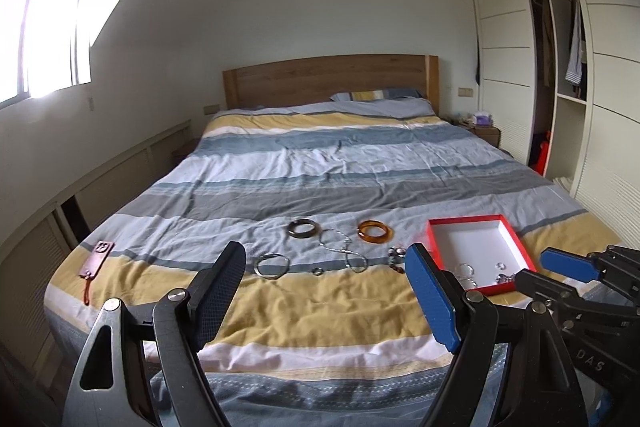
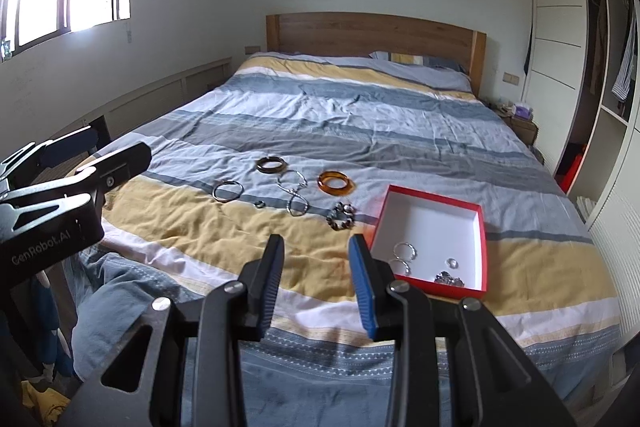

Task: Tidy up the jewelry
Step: 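Lift both tools away from the box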

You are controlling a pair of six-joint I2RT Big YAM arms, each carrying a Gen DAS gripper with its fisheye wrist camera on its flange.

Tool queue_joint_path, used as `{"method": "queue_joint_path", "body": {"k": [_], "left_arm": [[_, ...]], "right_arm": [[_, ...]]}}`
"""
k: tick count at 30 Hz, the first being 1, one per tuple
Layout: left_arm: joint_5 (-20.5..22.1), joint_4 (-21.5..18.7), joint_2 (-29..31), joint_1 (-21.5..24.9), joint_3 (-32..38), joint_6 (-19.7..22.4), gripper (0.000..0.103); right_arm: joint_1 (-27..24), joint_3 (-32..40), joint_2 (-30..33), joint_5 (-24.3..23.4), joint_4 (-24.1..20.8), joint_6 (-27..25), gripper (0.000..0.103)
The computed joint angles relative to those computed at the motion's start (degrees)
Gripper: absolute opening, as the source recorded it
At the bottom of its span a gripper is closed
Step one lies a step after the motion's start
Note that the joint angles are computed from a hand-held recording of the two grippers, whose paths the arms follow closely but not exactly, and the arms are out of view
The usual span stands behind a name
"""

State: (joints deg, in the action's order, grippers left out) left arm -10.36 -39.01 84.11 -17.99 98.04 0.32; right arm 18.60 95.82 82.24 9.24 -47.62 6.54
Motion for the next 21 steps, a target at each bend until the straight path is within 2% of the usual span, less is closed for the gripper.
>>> {"method": "queue_joint_path", "body": {"k": [3,14,21], "left_arm": [[-0.8,0.8,-1.2,0.6,-1.4,-0.2,0.081],[-0.3,2.2,-1.9,0.9,-3.1,0.7,0.081],[3.8,-2.2,1.2,1.7,-0.3,1.4,0.083]], "right_arm": [[0.6,-0.3,-0.5,0.2,0.6,0.1,0.040],[0.8,-1.2,-1.1,-0.5,1.9,0.9,0.041],[-0.4,-0.6,0.5,-1.8,1.7,2.1,0.041]]}}
